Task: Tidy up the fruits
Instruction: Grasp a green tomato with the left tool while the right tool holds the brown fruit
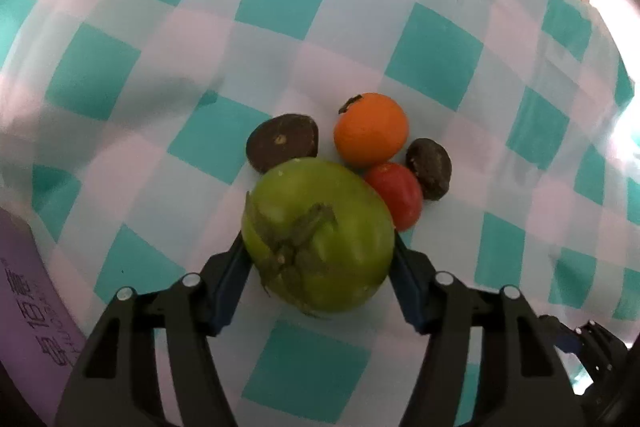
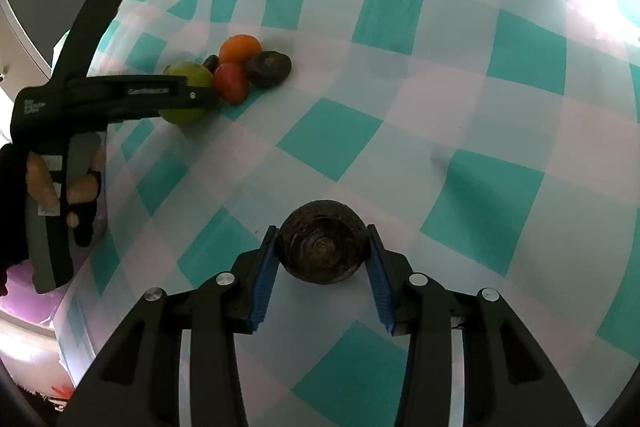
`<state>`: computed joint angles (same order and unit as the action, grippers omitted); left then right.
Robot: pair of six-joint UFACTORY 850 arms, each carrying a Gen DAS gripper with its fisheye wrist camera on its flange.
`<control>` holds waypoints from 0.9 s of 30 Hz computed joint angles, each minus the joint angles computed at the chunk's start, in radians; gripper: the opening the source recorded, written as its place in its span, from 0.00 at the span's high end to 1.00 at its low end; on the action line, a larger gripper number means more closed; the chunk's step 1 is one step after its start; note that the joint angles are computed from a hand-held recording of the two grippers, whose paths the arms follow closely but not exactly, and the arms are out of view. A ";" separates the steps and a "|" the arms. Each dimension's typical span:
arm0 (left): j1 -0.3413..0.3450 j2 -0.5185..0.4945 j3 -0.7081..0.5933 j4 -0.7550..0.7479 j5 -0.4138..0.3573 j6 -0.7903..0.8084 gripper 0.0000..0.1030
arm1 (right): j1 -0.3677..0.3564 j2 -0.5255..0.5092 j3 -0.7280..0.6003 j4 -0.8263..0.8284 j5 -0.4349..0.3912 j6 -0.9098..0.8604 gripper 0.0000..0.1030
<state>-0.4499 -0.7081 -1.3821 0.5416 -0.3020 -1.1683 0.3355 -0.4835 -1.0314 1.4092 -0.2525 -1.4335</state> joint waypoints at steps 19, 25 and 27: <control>-0.038 0.021 0.018 -0.039 -0.018 0.095 0.24 | 0.051 0.016 0.033 0.212 0.092 -0.225 0.58; -0.044 0.009 -0.005 -0.029 -0.019 0.136 0.37 | 0.052 0.018 0.028 0.111 0.098 -0.142 0.60; -0.052 0.027 0.019 0.010 -0.022 0.071 0.37 | 0.054 0.031 0.032 0.104 0.111 -0.141 0.60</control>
